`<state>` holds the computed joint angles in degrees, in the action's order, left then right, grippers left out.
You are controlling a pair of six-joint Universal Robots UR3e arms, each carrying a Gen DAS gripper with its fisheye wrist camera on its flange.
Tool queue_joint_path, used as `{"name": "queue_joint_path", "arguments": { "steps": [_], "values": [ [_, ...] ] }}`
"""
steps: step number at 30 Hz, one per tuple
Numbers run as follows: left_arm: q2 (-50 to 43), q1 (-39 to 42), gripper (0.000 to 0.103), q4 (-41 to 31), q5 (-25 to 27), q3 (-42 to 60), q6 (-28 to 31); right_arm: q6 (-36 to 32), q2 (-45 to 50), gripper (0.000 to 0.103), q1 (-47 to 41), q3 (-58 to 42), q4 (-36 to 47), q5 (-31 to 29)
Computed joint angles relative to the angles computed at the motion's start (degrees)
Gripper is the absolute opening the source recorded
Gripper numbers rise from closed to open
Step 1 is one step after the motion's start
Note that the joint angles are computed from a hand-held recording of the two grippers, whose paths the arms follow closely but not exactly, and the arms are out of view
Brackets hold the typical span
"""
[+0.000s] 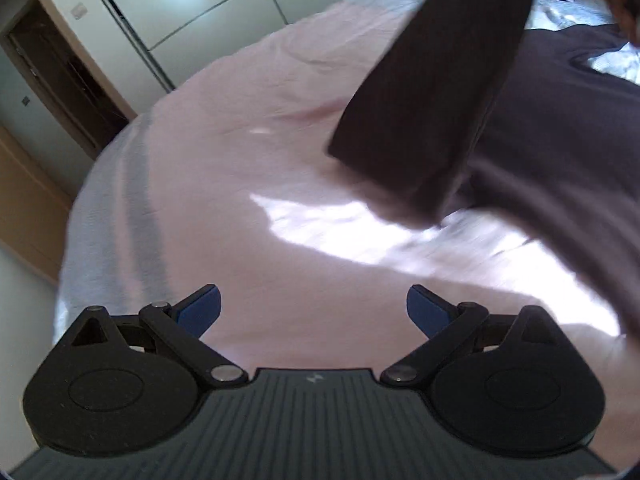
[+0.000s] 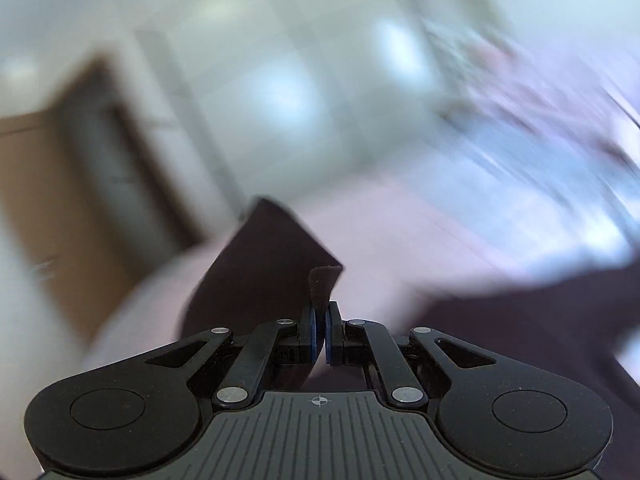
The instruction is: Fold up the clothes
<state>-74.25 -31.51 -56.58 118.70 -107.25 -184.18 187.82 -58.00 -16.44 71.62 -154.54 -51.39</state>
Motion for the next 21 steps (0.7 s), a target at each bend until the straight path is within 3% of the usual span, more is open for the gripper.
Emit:
{"name": "queue_joint_path", "arguments": {
  "steps": [5,8,11,14,16,19,21],
  "values": [
    [-23.08,-8.11,0.098,-0.04,-1.07,17.23,-10.19,-15.3,11.42,0.003,-10.36,-10.03,19.92,3.84],
    [-31.18,-9.88,0.098,-2.89,-1.76,27.64,-10.09,-22.16,13.08,0.003,-12.54,-12.35,26.62,7.06],
    [-35.39,-10.57,0.098,-5.65,-0.99,35.03,-7.99,-25.09,14.1,0.003,-14.5,-18.91,33.77,15.14],
    [-37.36,-10.53,0.098,-7.69,-0.61,38.82,-7.35,-24.6,12.53,0.003,-18.15,-17.44,25.94,24.95],
    [-38.51,-10.27,0.098,-8.78,-0.79,40.43,-7.35,-23.56,14.9,0.003,-19.4,-18.02,23.74,21.99],
    [-40.17,-10.28,0.098,-10.11,-1.51,41.88,-7.15,-21.75,24.71,0.003,-18.65,-29.96,31.79,11.62],
    [-40.96,-10.2,0.098,-10.22,-1.69,42.18,-6.79,-22.46,30.37,0.003,-18.93,-38.25,37.76,8.49]
  ]
}}
